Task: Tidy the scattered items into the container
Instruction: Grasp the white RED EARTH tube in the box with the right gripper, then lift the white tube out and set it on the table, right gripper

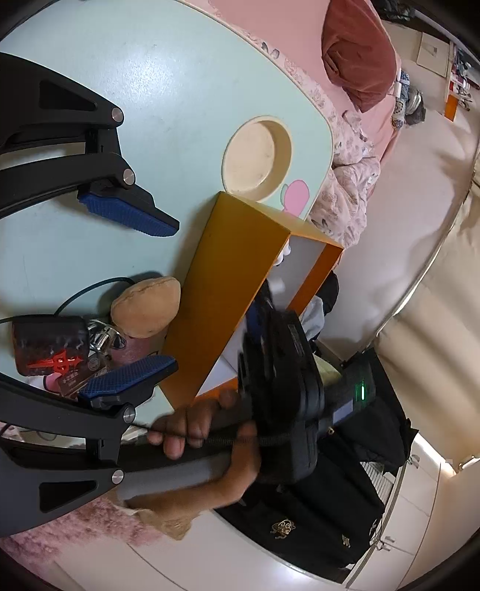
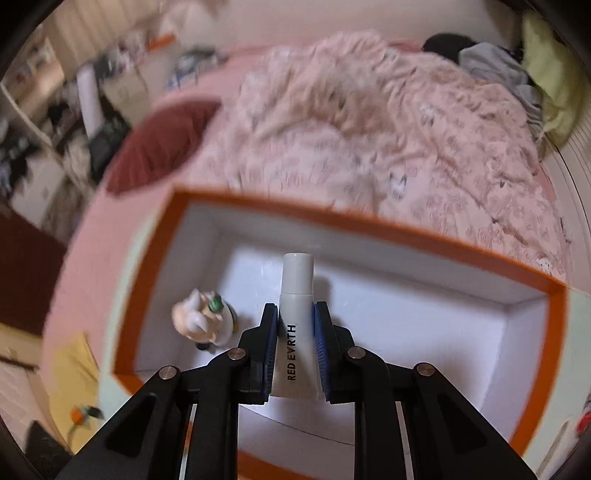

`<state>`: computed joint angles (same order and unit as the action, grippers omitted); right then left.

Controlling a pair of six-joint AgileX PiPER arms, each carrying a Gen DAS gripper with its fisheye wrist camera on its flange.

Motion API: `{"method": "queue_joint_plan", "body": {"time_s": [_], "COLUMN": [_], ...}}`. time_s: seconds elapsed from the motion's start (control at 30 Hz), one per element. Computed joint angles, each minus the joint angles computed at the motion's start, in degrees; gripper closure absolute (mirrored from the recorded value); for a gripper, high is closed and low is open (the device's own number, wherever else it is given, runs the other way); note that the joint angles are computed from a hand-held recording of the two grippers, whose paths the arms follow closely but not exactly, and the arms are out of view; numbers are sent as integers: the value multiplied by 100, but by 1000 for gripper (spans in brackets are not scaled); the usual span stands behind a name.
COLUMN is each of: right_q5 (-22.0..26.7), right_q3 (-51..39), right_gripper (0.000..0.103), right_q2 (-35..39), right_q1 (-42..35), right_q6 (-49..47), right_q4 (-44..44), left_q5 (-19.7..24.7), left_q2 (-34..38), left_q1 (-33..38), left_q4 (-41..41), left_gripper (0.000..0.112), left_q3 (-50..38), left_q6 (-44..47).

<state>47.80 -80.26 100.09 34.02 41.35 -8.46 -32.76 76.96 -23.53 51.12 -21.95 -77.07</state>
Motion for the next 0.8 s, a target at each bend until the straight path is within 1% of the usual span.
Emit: {"method": "queue_joint_plan", "body": {"time_s": [0.03, 0.07, 0.13, 0.2, 0.23, 0.3, 0.33, 0.37, 0.43, 0.53, 0.57, 0.63, 0.73, 0.8], "right_q5": [-233, -494, -741, -883, -945, -997, -1108, -1128, -1152, -1403, -1417, -1467, -1445, -1331], "right_q3": [300, 713, 1237, 1883, 2063, 2670, 3038, 3320, 3746, 4376, 4521, 4686, 4824, 4821], "right_gripper": [84, 84, 84, 84, 84, 84, 84, 84, 84, 84, 84, 84, 83, 76], "right_q2": [-329, -823, -1477, -2302, -2518, -3212, -3567, -3807, -4029, -4234, -4260, -4295, -4423, -4467], "right_q1": [39, 138, 426, 807, 900, 1195, 1331, 1493, 1702, 1533, 1475, 1381, 1458, 1559], "right_q6": [239, 610, 1218, 1643, 1619, 1408, 1339, 1435, 1576, 1395, 1434, 1449, 1668, 1951], "right_q4": [-164, -478, -1094, -1441, -1404, -1140, -1017, -1035, -998, -547, -495, -464, -635, -919], "left_q5": [42, 88, 103, 115, 132, 168, 205, 248, 352, 439, 451, 486, 529, 535], "left_q2": [-4, -10, 11, 27, 38, 51, 50, 56, 71, 96, 110, 104, 86, 90], "left_q1": [-25, -58, -62, -59, -69, -83, -102, -126, -183, -207, -210, -210, -245, -257], "left_q4": [-16, -38, 13, 75, 95, 158, 175, 185, 180, 240, 268, 289, 255, 247], "left_gripper": [45, 45, 45, 45, 45, 45, 45, 45, 45, 45, 45, 45, 45, 45], "left_q3": [-10, -20, -42, -63, -80, -109, -121, -141, -192, -240, -254, -259, -259, -261], "left_q6": [-5, -6, -55, -120, -149, -217, -241, -266, -317, -408, -440, -470, -452, -441]}}
